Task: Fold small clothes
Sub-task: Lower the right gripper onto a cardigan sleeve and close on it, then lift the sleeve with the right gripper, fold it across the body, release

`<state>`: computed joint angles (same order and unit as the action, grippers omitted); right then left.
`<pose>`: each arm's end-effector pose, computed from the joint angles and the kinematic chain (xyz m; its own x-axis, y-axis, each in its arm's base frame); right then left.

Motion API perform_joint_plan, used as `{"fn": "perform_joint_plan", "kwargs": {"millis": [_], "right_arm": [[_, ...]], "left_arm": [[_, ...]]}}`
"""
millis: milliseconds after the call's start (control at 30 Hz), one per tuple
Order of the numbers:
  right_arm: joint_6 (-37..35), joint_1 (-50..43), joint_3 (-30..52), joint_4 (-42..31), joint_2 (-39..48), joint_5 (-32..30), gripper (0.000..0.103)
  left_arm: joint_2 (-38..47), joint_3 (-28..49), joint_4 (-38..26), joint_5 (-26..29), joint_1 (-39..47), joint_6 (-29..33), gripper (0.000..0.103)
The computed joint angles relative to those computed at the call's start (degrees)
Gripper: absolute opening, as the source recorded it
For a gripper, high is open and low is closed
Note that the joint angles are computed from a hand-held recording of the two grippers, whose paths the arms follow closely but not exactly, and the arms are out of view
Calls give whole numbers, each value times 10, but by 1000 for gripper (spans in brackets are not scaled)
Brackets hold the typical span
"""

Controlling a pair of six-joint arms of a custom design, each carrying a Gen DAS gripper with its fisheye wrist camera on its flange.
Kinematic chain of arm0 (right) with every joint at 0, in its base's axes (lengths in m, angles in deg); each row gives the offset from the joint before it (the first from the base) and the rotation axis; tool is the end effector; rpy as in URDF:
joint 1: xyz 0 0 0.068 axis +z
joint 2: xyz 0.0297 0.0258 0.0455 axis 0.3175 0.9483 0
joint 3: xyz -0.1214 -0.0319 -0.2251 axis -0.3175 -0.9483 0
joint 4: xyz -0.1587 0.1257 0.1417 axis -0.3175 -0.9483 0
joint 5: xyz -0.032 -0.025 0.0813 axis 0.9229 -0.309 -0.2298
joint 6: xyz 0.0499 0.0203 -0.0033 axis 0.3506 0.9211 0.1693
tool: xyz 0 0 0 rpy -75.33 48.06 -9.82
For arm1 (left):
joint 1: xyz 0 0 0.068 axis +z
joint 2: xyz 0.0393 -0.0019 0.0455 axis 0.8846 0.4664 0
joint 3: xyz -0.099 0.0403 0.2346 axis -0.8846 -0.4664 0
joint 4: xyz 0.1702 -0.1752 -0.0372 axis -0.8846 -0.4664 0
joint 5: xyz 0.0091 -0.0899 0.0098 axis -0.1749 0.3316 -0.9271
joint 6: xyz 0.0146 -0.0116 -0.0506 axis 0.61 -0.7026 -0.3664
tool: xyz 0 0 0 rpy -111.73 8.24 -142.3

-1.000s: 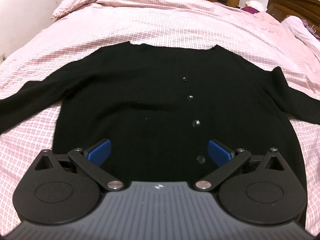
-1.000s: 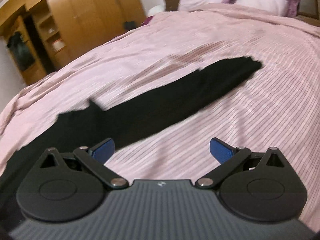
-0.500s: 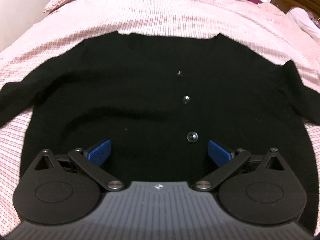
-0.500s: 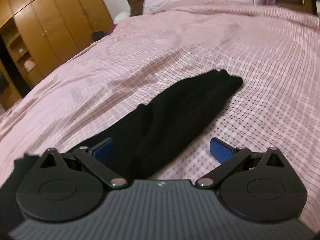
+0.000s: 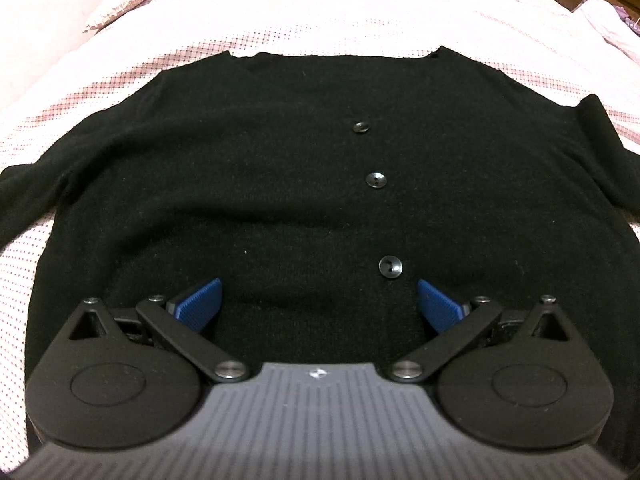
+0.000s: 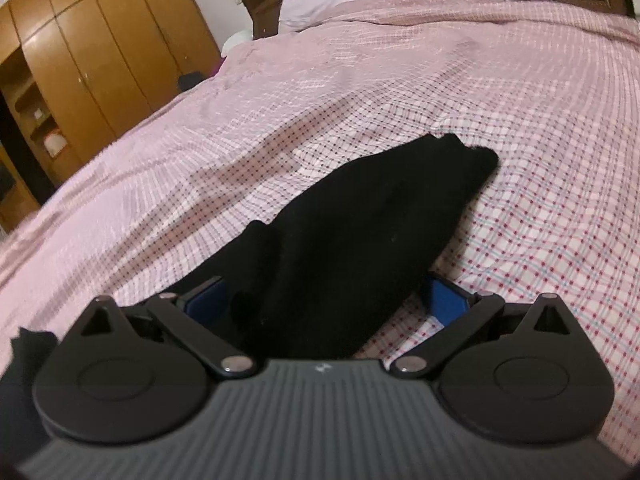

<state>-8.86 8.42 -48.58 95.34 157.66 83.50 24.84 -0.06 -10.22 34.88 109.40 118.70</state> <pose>0.2263 -0.0424 0.0887 -0.3935 0.5249 -0.7547 0.4492 0.8261 0.3403 0.2133 0.2102 0.1386 -0.7693 -0.0977 -0.6314 -0.1426 0.9896 0.0206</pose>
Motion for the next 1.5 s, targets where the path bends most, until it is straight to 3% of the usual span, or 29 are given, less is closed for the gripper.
{"fn": "perform_joint_plan", "kwargs": {"millis": [167,267,300,400,467,500,600,833,1067,1167,1300,1500], "right_arm": [[-3,18,11,23,24,32,103],[34,4,-10,90,39,15,101],[58,-6,-19,117,44,3,96],[89,-24,-22,133,46,-8,67],[83,-34,-13,116,44,-16,40],[81,-40,-7,93,35,-20,21],[96,-66,-21,88,3,-45,7],[80,-118,-85,38,-171,-61,7],[70,-146,-105,-94,-349,-116,7],[74,-93,-95,-149,-407,-95,7],[83,35,-69,-207,-465,-13,7],[83,242,16,-202,-411,107,7]], "left_arm": [[-3,-8,8,-2,2,3,103],[-3,-7,6,2,5,7,103],[-3,-7,6,3,6,7,103],[-8,-10,6,-3,3,7,103],[-10,-10,4,-5,2,7,103],[-10,-9,2,-4,3,7,103],[-14,-4,-9,-1,6,8,103],[-22,10,-45,14,21,11,103],[-32,17,-79,39,46,27,103],[-34,26,-94,50,61,34,103],[-40,38,-104,58,84,47,103],[-28,72,-112,72,124,61,103]]}}
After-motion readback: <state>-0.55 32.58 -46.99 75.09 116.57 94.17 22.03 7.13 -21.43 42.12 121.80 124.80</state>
